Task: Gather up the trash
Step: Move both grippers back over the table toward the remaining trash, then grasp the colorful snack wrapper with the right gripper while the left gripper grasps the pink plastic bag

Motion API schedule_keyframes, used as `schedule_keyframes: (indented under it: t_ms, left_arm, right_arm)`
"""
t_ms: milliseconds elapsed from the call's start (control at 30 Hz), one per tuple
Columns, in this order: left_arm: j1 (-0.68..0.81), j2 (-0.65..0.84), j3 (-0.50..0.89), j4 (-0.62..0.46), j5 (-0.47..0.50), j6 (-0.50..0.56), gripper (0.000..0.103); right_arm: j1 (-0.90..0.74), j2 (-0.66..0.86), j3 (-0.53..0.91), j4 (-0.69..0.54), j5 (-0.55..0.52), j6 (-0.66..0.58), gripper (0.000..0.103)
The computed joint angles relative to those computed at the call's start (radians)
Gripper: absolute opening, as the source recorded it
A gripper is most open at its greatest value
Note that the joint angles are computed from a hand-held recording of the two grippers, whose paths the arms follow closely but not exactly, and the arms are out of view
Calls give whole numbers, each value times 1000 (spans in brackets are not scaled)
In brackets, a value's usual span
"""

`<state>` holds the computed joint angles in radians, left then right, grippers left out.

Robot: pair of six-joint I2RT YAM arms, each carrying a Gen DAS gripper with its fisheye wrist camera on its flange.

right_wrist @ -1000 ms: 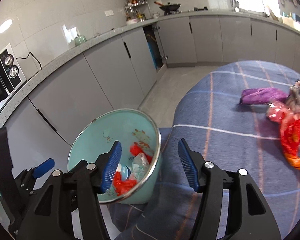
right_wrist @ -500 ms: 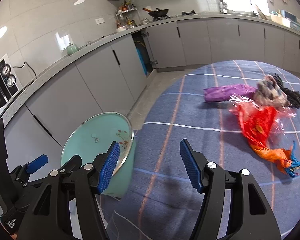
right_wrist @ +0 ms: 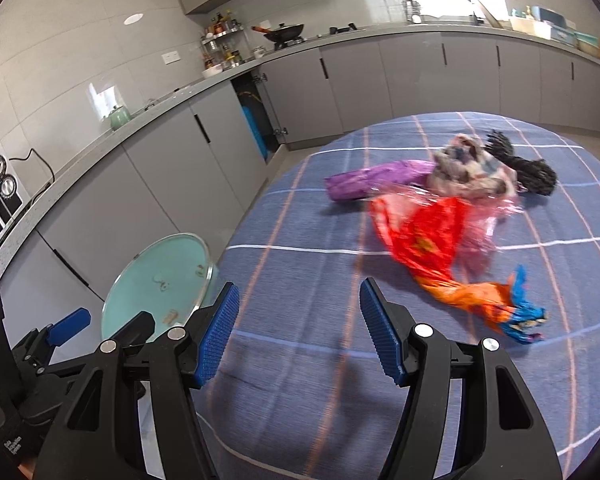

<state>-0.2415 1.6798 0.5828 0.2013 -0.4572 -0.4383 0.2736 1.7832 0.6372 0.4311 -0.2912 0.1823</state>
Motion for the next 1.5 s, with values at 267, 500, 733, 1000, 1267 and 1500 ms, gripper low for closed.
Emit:
schedule_keyframes:
  t_ms: [267, 500, 733, 1000, 1267, 1500]
  left_arm:
    - [-93, 59, 54, -3, 7, -14, 97]
    - [-171, 105, 103, -11, 9, -9, 97]
    - [-220, 156, 149, -15, 23, -7, 96]
    - [-245, 188, 193, -42, 20, -12, 96]
    - [-224, 195, 212, -68, 28, -22, 96]
    - [-228, 205, 227, -71, 44, -20, 96]
  right_arm:
    - [-133, -17, -39, -18, -30, -58, 63]
    - [-240, -11, -52, -35, -56, -139, 63]
    - [-314, 30, 1, -68, -65, -213, 63]
    - [-277, 149, 176, -203, -25, -412, 63]
    - [-248, 256, 305, -353, 4, -483, 48]
    - [-265, 218, 257, -361, -24, -525, 28]
